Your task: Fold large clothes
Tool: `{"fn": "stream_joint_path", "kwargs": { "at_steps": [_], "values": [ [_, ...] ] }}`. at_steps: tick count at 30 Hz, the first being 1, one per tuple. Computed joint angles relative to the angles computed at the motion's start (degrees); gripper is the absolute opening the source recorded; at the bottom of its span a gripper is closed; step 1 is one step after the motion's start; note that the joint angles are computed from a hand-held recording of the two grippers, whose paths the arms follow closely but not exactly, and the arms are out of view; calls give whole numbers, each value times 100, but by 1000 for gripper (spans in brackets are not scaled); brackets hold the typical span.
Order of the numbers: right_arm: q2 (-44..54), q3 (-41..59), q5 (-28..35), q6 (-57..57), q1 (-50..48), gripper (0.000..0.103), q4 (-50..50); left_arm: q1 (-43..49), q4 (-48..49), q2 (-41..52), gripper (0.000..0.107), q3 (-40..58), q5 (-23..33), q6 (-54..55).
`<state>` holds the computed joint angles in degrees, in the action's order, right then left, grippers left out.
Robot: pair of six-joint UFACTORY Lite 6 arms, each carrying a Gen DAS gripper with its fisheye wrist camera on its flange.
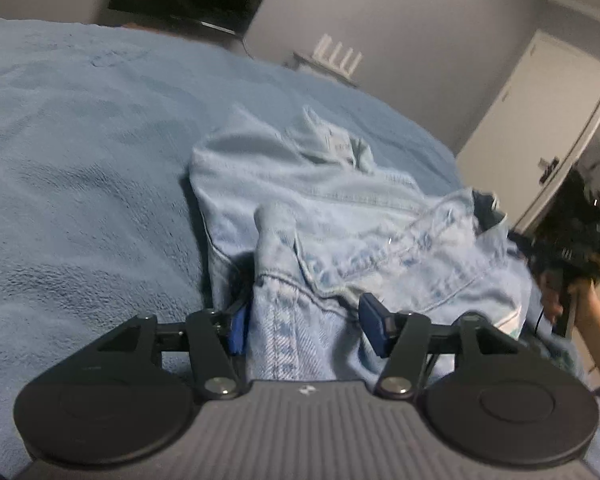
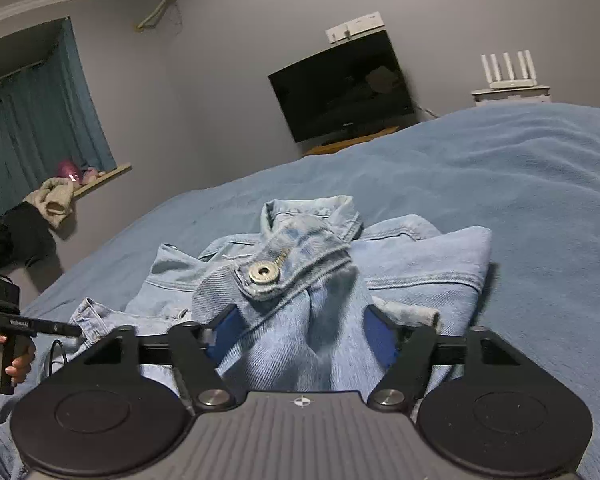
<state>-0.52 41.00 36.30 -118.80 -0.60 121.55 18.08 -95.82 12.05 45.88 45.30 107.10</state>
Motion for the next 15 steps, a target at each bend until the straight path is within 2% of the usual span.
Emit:
{"fn": "stream_joint_path", "kwargs": {
  "at_steps": [1,2,3,4,6,7,8,15],
  "values": [
    [203,151,97,162,-59,88,-155,-31,14,73,55,59,38,18],
    [415,297,171,231,-100,90,-222,-57,-37,116,55,82,91,105],
    [650,475,254,467,-151,90,-397,-100,-138,116,49,80,78,227],
    [847,625,367,767,-205,88,-621,-150,-205,119,37,86,33,302],
    [1107,756,806,1110,-318,68,-942,-206,-245,78,20,89,-93,328],
    [994,644,783,944,-281,45,-830,-180,-263,17,16,46,-66,379],
    [833,476,715,715,-234,15,-629,-117,-253,-76,15,-28,20,412],
    [-954,-626,439,300,-206,13,224,-233,-1017,-872,12,-329,-21,826]
  ]
}}
